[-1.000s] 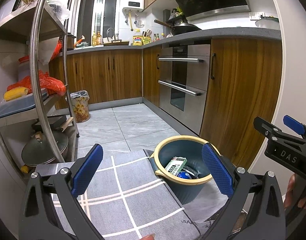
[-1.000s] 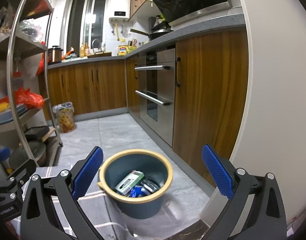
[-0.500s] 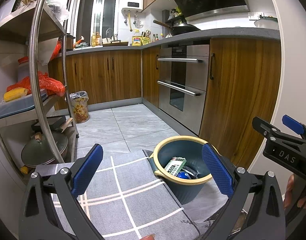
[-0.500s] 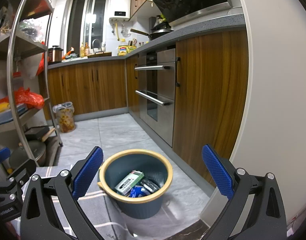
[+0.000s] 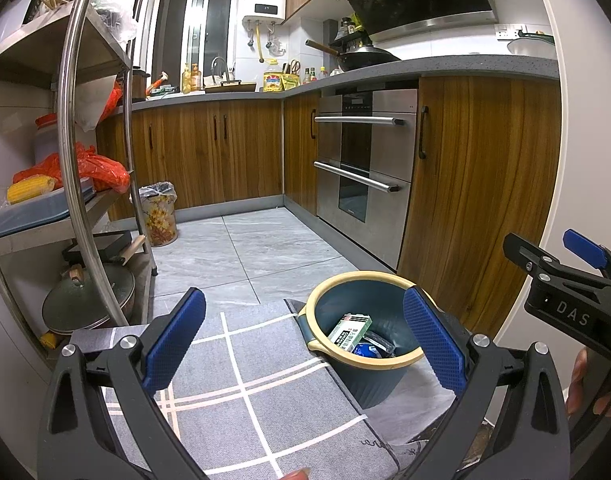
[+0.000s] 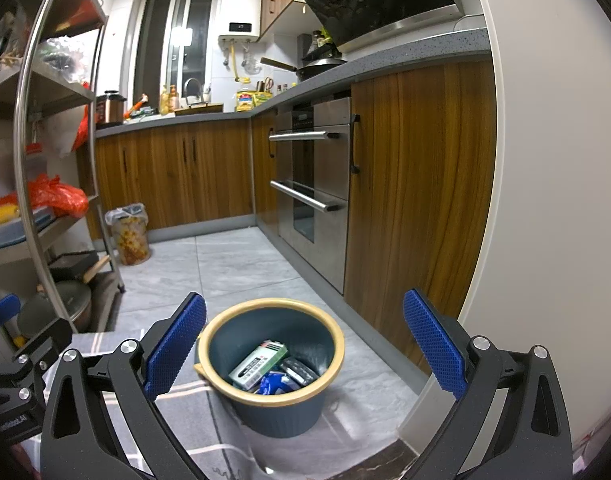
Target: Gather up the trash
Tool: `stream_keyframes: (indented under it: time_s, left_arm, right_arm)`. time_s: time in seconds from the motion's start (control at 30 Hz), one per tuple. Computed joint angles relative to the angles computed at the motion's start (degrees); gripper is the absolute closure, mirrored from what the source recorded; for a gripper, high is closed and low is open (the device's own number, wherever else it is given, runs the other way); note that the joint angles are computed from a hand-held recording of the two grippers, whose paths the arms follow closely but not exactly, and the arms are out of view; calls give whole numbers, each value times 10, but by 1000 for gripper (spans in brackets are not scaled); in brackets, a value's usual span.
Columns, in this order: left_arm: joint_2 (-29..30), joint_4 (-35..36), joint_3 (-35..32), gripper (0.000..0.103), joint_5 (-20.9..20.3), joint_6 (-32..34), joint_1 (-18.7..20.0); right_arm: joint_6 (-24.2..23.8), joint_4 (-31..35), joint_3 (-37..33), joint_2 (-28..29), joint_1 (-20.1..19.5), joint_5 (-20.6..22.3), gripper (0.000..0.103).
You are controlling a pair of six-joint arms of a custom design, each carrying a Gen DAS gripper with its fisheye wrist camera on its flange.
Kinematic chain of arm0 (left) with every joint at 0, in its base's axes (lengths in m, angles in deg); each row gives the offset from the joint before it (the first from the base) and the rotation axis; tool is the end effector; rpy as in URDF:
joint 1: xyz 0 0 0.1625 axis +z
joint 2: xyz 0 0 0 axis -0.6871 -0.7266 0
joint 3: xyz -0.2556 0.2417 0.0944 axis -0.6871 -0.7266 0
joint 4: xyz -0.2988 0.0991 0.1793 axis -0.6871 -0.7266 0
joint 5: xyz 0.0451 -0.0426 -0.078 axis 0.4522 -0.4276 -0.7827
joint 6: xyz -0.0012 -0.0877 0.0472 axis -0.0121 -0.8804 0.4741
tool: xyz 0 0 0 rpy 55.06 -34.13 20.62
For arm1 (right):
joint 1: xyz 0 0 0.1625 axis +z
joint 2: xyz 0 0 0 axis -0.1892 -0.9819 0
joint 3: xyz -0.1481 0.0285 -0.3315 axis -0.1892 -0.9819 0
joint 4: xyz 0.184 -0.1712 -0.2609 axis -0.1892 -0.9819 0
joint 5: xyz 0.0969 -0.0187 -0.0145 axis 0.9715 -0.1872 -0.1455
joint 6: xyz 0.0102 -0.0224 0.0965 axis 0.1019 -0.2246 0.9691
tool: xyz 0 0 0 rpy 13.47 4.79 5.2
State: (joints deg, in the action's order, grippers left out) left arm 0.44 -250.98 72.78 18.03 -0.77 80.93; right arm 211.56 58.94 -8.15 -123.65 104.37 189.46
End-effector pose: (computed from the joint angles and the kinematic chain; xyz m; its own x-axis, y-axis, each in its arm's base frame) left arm -0.4310 -0.6061 0.0744 -0.7105 0.1012 -0.6964 0.6734 0.3851 -0.6311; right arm 0.1339 -0.5985 0.3740 -0.7014 0.1196 0.7026 -0.6450 0.3129 -0.6972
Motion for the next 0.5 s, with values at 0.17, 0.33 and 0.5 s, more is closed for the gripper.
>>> stream_keyframes:
  time_s: [0.17,0.33,0.5]
  left_arm:
    - [-1,0,1,5,-1,0,0]
    - [0,-1,0,5,0,0,0]
    - [-1,0,2,5,-1,0,0]
  right_arm:
    - [0,0,0,0,0,0,5]
    - [0,1,-1,1,0,1,5]
    - [0,2,-3,1,0,1,5]
